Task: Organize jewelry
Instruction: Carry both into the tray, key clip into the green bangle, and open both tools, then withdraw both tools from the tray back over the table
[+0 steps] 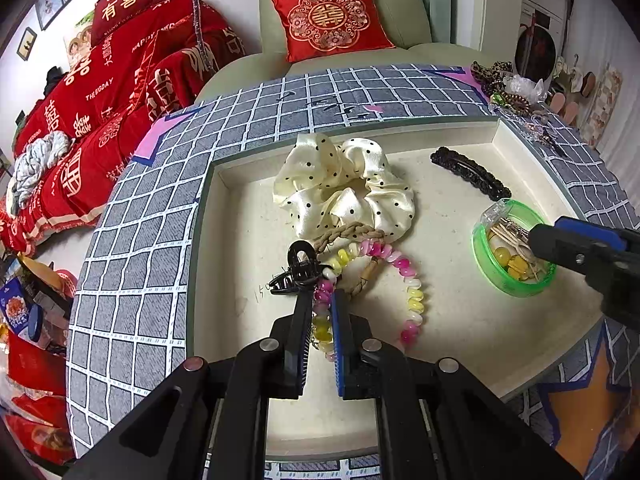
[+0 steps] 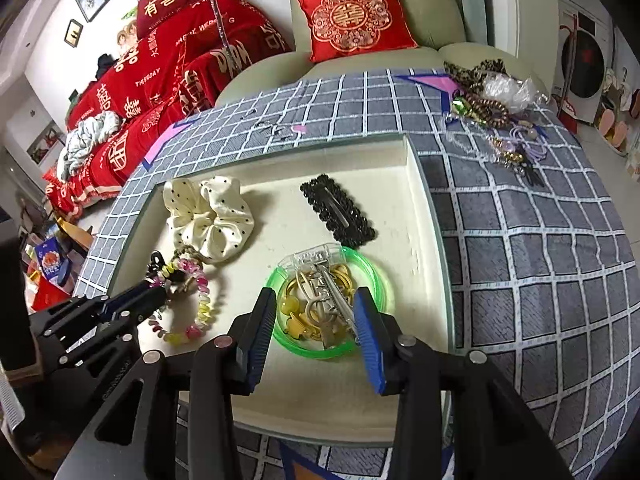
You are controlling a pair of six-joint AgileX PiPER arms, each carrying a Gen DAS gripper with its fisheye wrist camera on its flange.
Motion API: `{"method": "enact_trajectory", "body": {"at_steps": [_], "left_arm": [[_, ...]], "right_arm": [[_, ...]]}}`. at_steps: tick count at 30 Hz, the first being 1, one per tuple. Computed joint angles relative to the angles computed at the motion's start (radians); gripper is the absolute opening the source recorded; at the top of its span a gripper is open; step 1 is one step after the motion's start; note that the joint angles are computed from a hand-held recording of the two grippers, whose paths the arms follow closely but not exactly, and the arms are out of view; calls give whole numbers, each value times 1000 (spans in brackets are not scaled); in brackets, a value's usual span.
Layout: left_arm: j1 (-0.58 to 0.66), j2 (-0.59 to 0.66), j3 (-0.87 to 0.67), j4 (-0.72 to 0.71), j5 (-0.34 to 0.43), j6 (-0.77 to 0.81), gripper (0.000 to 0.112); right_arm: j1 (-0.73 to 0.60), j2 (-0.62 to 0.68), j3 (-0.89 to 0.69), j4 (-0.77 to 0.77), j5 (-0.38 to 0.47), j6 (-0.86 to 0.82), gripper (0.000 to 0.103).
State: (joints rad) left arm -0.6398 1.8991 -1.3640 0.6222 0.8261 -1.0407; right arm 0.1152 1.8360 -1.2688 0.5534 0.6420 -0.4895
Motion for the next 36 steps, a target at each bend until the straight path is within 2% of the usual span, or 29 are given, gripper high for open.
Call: {"method": "enact_trajectory", "body": {"at_steps": [10, 11, 12, 13, 15, 17, 21, 23, 24, 25, 29, 31, 36], "left_arm": [[-8, -5, -12, 13, 10, -15, 18], [-7, -8, -12, 12, 9, -15, 34], [-7, -10, -14, 11, 10, -18, 88], [-12, -15, -10, 30, 16, -46, 103], [-38, -30, 9, 118, 30, -129, 103], [-30, -31, 6, 97, 19, -106, 103], [-36, -25, 3, 124, 52, -138, 103], [-36, -30, 6, 122, 58, -137, 103], [-38, -35, 13, 123, 60, -141, 103], [-40, -41, 21, 125, 60, -145, 103], [-46, -64, 35, 105, 66, -137, 103], [-49, -73, 45, 91, 68, -131, 103], [-70, -116, 93, 72, 70, -142, 103]], "right_arm": [[-21, -51, 10, -16, 6, 23, 44], [-23, -50, 8, -17, 9, 26, 44], [-25, -51, 8, -17, 10, 27, 44], [-27, -53, 9, -17, 9, 27, 44], [-29, -55, 9, -16, 10, 26, 44], [-31, -56, 12, -15, 8, 24, 44], [-33, -57, 8, -20, 20, 37, 44], [-30, -58, 7, -31, 25, 44, 50], [-29, -58, 6, -36, 31, 47, 62], [-28, -59, 7, -38, 36, 47, 68], [-15, -72, 20, -62, 44, 57, 69], [-7, -71, 20, -83, 60, 72, 81], [-5, -103, 63, -84, 78, 59, 82]]}}
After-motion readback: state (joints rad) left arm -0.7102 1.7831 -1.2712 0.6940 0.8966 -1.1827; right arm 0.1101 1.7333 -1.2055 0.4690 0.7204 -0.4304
